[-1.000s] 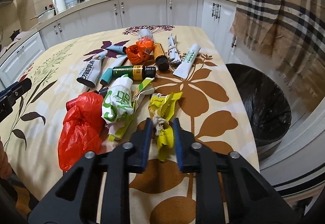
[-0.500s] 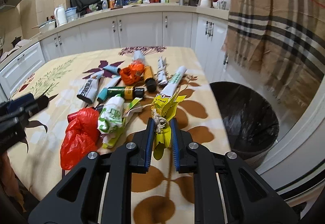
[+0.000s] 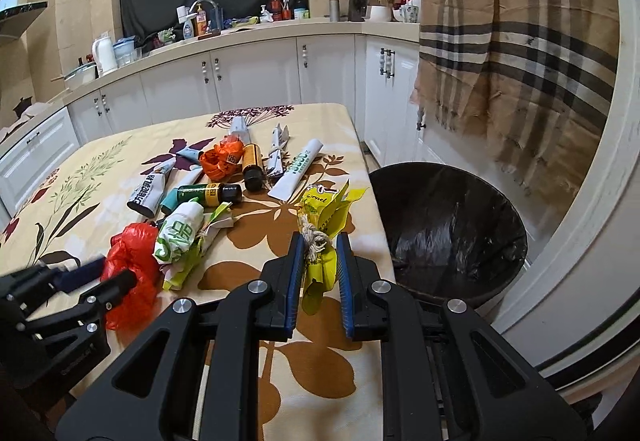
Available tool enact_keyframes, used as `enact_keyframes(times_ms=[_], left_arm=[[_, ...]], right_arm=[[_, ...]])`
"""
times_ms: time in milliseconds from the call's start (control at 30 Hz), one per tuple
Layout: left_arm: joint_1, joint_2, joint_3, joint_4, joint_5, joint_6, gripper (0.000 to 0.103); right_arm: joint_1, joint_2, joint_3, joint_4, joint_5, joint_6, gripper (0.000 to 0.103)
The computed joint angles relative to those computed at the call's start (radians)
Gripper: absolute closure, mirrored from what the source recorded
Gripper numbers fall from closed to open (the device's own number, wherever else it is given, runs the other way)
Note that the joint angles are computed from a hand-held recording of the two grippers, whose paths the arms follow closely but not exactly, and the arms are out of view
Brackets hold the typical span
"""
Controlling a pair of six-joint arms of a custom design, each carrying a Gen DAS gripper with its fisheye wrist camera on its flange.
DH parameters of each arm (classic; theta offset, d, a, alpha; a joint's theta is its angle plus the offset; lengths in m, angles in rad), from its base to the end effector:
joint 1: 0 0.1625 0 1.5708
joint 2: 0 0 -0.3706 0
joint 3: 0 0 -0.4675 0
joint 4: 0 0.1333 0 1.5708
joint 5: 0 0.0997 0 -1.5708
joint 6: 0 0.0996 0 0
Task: Collect trash
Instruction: 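Carry both items over the black bin and open both tools to drop them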
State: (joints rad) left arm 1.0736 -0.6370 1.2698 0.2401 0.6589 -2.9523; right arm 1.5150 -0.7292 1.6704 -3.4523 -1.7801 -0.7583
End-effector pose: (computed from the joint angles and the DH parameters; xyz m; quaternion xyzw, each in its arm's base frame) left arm -0.1178 -0.6616 -0.0043 0.1422 0.8452 -0.3668 0.3618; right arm 0.0740 -0.6943 0.0547 0.2606 -0.8488 0.3769 0.2639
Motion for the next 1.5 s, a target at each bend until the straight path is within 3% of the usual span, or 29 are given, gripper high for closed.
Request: enact_keyframes(times_ms=[133, 267, 500, 667, 967, 1500], left_arm=[[-0.009, -0.033, 0.059, -0.079, -0.016, 0.063, 0.082], [-0.017, -0.069, 0.108, -0.134, -0.022, 0.102, 0.084], [-0.051, -0.162, 0.215, -0.347, -0.013, 0.273, 0.086], [-0.057, -0.151, 0.173, -0.415, 0.038, 0.367, 0.086], [-0.041, 0.006, -0.072, -0.378, 0.146, 0.429, 0.086], [-0.015, 0.414, -0.685, -0.02, 0.182, 0.418, 0.086]], right_arm=[[-0.003, -0.004, 0.006, -0.013, 0.008, 0.006, 0.087], [-0.002, -0.001, 0.008, -0.038, 0.012, 0.007, 0.087], [0.007, 0.011, -0.012, -0.093, 0.0, -0.005, 0.087], [0.015, 0.032, -0.061, -0.129, -0.025, -0.023, 0.087], [0.009, 0.087, -0.198, -0.146, -0.048, -0.03, 0.087], [-0.027, 0.188, -0.415, -0.036, -0.115, -0.01, 0.086]])
